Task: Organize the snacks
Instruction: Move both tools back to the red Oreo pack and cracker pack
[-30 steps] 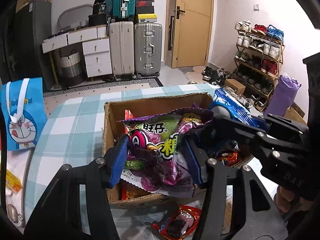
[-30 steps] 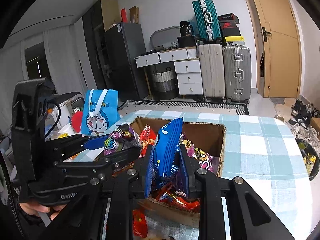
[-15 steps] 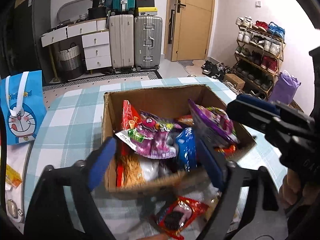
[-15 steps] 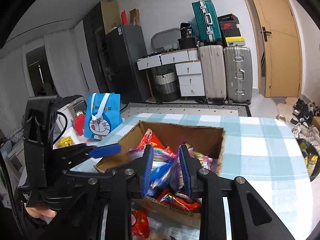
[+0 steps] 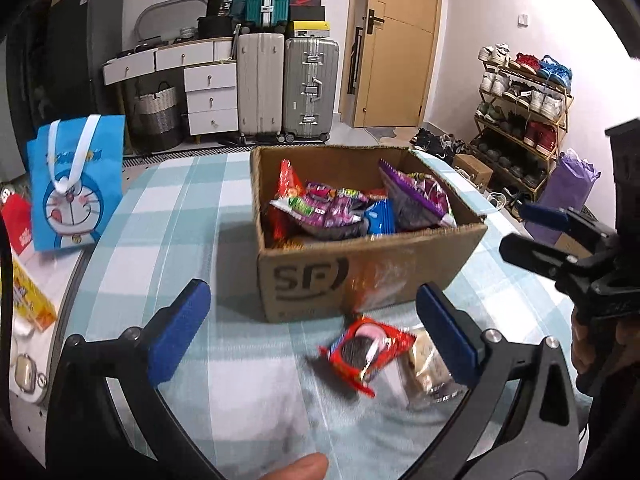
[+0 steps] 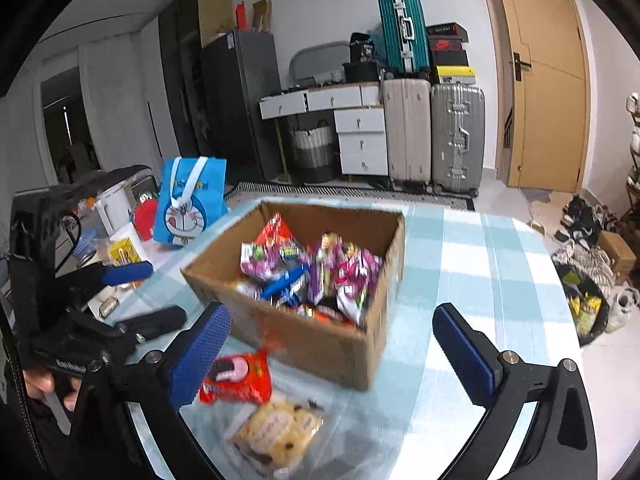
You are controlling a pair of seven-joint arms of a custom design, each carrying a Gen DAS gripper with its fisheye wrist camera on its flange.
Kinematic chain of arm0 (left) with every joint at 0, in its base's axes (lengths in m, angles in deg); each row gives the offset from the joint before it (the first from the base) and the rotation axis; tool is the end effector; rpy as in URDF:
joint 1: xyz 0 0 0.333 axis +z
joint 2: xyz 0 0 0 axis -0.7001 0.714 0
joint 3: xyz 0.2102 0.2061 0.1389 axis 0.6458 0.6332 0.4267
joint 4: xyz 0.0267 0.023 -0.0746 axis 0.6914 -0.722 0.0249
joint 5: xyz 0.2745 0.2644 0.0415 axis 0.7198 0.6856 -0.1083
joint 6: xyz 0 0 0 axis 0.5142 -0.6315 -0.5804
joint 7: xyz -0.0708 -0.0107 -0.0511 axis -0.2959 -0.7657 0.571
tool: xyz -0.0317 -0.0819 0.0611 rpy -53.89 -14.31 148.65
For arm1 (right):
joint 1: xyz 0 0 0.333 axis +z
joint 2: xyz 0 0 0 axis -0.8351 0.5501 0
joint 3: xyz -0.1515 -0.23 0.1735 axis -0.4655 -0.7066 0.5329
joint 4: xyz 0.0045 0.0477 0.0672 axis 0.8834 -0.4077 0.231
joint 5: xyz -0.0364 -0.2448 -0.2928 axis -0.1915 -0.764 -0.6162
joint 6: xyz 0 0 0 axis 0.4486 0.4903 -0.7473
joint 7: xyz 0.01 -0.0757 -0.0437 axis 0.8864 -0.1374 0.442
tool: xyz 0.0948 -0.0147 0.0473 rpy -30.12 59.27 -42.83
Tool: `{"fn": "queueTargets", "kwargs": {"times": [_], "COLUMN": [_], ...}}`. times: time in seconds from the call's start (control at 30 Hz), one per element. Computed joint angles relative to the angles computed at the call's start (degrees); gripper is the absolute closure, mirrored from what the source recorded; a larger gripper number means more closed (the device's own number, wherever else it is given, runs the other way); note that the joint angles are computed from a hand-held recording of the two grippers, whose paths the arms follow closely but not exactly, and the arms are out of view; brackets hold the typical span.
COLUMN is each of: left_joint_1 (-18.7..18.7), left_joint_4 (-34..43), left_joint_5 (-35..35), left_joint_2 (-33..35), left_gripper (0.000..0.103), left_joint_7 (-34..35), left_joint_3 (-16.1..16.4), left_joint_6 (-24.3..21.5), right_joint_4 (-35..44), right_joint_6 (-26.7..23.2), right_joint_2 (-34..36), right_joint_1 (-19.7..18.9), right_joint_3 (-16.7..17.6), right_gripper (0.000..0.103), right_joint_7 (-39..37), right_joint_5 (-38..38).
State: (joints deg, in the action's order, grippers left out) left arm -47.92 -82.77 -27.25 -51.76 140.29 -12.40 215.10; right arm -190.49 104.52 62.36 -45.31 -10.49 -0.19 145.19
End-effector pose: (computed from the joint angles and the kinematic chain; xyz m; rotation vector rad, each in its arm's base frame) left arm 0.6080 -0.1944 0.4755 -1.5390 1.9394 -1.0071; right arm 0.5820 0.1049 0.4934 -1.7515 1.4029 -0.5646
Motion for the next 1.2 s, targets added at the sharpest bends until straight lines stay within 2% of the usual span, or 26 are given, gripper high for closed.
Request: {"fn": "queueTargets", "kwargs": {"times": [0.03, 0.1, 0.17, 0.27, 0.43, 0.53, 0.6, 0.67, 0.73, 0.83, 1.07, 1.2], "left_joint_1": [1.00, 3.27, 4.48, 0.52, 0.10, -1.70, -1.31, 2.10, 3.62, 3.11, 1.94, 2.80], "left_joint_4": [-1.30, -3.65, -4.77, -4.74, -4.73, -3.76, -3.54, -3.57, -3.39, -3.77, -4.09, -3.92], "left_joint_5": [-0.86, -2.97, -4.18, -1.36, -0.76, 1.75, 1.86, -1.72, -4.05, -4.62, -4.29, -5.41], "left_joint_2": [-0.62, -1.52, -1.54, -1.34, -0.73, -0.24, -0.16, -0.11, -0.18, -0.82, -1.52, -1.23], "left_gripper": [0.000, 0.000, 0.000, 0.000, 0.000, 0.000, 0.000, 0.000, 0.000, 0.000, 0.000, 0.000], "left_joint_7": [0.67, 2.73, 4.33, 1.38, 0.96, -0.72, -0.86, 2.16, 4.09, 4.26, 3.33, 4.16], "left_joint_3": [-1.03, -3.47, -4.79, -0.50, -0.28, 1.94, 1.71, -2.00, -3.52, -2.55, -0.47, -1.37], "left_joint_6": [0.51, 1.58, 2.09, 0.76, 0.23, -0.49, -1.03, -1.39, -1.80, -1.22, -0.97, -1.33], "right_joint_4": [-0.94, -3.38, -4.90, -6.84, -8.45, -8.72, -7.86, -7.09, -7.28, -7.51, -6.77, -6.56], "right_joint_6": [-0.06, -0.72, -2.00, -1.43, -2.76, -1.56, -2.58, -4.18, -4.39, -4.38, -5.96, -5.86], "right_joint_2": [-0.41, -1.01, -1.39, -1.64, -1.68, -0.68, 0.24, 1.12, 1.49, 1.93, 3.47, 4.22], "right_joint_1": [0.16, 1.12, 1.16, 1.50, 1.74, 2.64, 2.28, 2.31, 2.93, 3.48, 3.39, 4.12], "right_joint_3": [-0.17, -1.84, -2.18, -2.24, -1.85, -2.82, -2.34, -2.43, -3.02, -3.36, -2.08, -2.66], "right_gripper": [0.000, 0.000, 0.000, 0.000, 0.000, 0.000, 0.000, 0.000, 0.000, 0.000, 0.000, 0.000], "right_joint_7": [1.12, 10.60, 14.85, 20.19, 22.82, 29.64, 30.24, 31.99, 34.75, 37.66, 37.18, 38.76], "right_joint_5": [-0.93, -10.06, -13.65, -18.20, -20.55, -28.53, -28.77, -30.56, -34.33, -38.27, -38.83, -41.02]}}
